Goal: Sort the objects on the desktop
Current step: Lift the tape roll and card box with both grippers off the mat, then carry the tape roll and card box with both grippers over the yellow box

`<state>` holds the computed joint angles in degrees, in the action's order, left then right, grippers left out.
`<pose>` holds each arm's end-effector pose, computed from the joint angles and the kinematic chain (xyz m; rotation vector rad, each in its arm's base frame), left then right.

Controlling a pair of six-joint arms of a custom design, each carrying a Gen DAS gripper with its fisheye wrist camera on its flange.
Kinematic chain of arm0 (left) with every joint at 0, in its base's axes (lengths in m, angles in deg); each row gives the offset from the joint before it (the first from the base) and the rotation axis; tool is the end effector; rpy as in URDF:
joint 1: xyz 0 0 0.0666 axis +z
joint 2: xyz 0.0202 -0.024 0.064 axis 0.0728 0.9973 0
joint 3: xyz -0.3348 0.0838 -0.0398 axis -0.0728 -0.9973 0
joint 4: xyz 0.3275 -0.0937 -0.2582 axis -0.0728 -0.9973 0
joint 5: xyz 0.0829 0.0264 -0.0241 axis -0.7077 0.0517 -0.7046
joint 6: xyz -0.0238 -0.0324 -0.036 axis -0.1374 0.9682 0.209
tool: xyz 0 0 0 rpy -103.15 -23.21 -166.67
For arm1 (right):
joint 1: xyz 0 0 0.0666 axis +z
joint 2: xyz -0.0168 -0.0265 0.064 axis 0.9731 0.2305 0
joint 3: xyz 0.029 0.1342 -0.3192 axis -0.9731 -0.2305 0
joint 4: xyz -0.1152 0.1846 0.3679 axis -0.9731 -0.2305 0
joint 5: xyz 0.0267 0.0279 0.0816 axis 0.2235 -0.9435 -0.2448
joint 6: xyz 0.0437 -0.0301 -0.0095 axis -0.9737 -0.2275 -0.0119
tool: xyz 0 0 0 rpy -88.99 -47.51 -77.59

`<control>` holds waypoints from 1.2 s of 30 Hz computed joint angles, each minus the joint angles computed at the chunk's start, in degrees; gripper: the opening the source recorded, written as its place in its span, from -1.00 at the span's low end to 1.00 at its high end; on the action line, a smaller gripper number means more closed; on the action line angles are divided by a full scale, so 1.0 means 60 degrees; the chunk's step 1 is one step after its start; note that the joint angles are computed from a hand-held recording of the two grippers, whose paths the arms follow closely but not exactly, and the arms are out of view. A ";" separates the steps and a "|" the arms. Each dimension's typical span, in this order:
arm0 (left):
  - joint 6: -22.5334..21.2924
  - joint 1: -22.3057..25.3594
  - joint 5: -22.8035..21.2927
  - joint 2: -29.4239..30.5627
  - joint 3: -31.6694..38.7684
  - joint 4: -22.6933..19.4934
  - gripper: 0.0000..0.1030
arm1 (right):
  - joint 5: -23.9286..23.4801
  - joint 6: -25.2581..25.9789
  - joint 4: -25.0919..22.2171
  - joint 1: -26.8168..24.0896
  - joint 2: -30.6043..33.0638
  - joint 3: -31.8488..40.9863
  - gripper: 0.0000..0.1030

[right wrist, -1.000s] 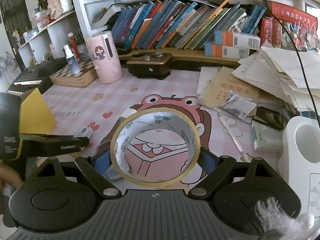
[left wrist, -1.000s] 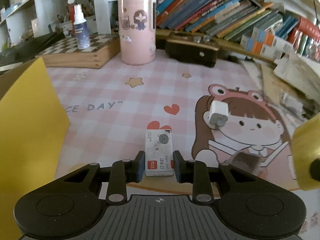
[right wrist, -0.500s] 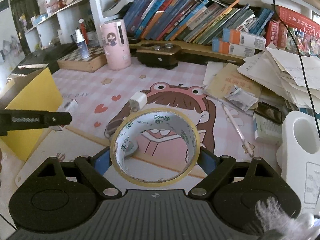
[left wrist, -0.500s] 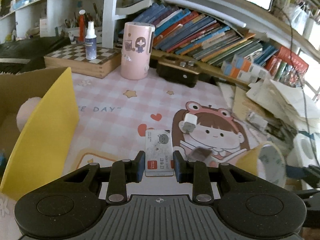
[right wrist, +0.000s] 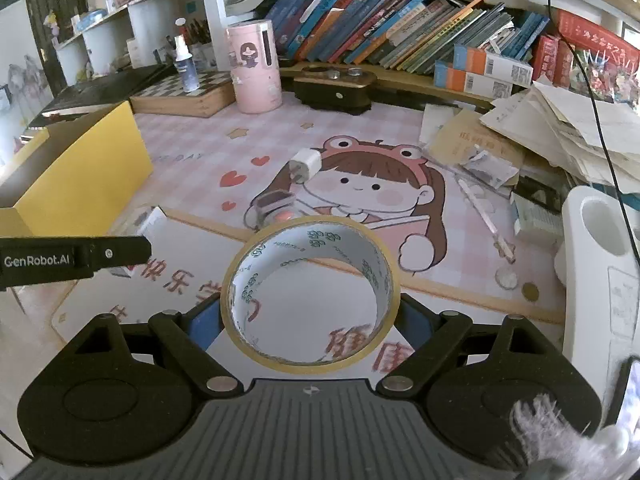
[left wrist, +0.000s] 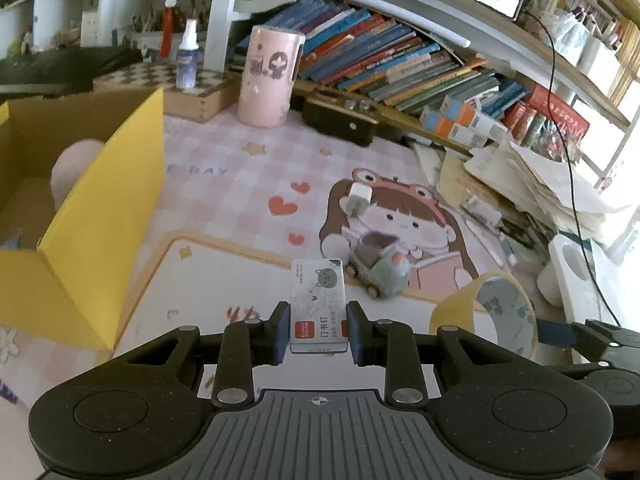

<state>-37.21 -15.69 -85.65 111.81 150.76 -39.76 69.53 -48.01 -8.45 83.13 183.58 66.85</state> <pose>0.5746 -0.1998 0.3915 -0.3679 2.3272 -0.1841 0.6512 0.0854 0.3785 -0.5698 2.3273 0.3599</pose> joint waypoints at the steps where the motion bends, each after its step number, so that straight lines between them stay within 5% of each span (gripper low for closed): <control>1: -0.0044 0.0004 0.0015 -0.0129 -0.0152 0.0013 -0.46 | 0.0049 -0.0078 0.0060 0.0038 -0.0134 -0.0170 0.71; 21: -0.0421 0.0503 0.0885 -0.3632 -0.3832 0.0411 -0.46 | 0.1176 -0.1008 0.0759 0.1380 -0.3066 -0.3511 0.71; 36: -0.0367 0.1032 0.0957 -0.5967 -0.5768 0.0253 -0.46 | 0.1511 -0.1370 0.0962 0.2550 -0.4412 -0.4880 0.71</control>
<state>-39.42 -9.50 -79.90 76.01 116.15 -38.24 78.60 -56.23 -2.68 98.44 157.11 37.57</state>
